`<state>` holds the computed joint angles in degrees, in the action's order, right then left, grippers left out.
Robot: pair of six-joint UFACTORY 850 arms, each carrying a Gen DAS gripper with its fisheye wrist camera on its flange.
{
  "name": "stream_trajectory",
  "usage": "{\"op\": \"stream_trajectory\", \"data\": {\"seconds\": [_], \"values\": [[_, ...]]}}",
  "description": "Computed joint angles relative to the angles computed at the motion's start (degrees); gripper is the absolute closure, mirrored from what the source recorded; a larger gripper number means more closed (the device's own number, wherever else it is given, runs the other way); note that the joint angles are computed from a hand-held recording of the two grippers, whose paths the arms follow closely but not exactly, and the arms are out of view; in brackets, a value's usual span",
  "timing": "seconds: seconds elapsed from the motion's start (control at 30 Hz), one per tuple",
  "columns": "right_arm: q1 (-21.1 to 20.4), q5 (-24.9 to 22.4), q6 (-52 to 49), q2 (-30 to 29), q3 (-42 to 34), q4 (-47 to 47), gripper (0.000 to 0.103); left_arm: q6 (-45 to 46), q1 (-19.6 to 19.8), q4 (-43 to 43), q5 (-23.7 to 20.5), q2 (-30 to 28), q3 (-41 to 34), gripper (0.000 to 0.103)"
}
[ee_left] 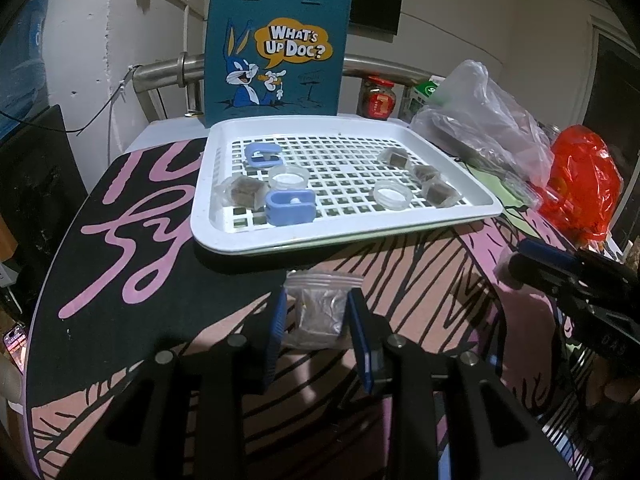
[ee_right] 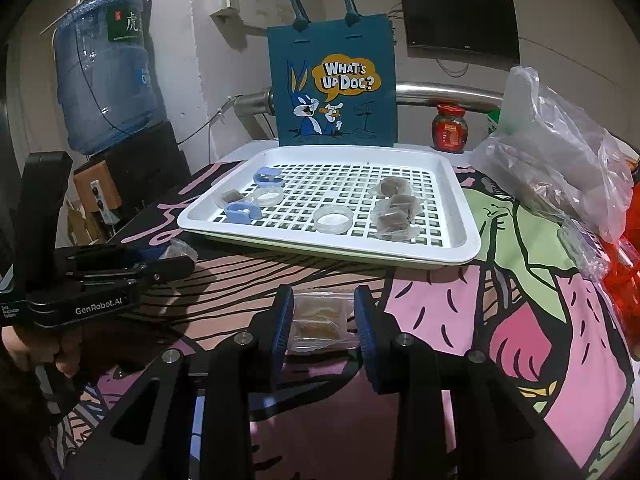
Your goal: Organize objects
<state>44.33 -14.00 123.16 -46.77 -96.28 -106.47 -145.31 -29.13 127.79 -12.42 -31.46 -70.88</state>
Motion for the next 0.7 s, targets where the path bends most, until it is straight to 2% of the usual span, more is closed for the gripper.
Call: {"op": "stream_trajectory", "data": {"seconds": [0.7], "values": [[-0.33,0.18,6.92,0.57,1.10,-5.79,0.072,-1.20,0.09,1.13,0.03,0.17,0.25,0.073]]}}
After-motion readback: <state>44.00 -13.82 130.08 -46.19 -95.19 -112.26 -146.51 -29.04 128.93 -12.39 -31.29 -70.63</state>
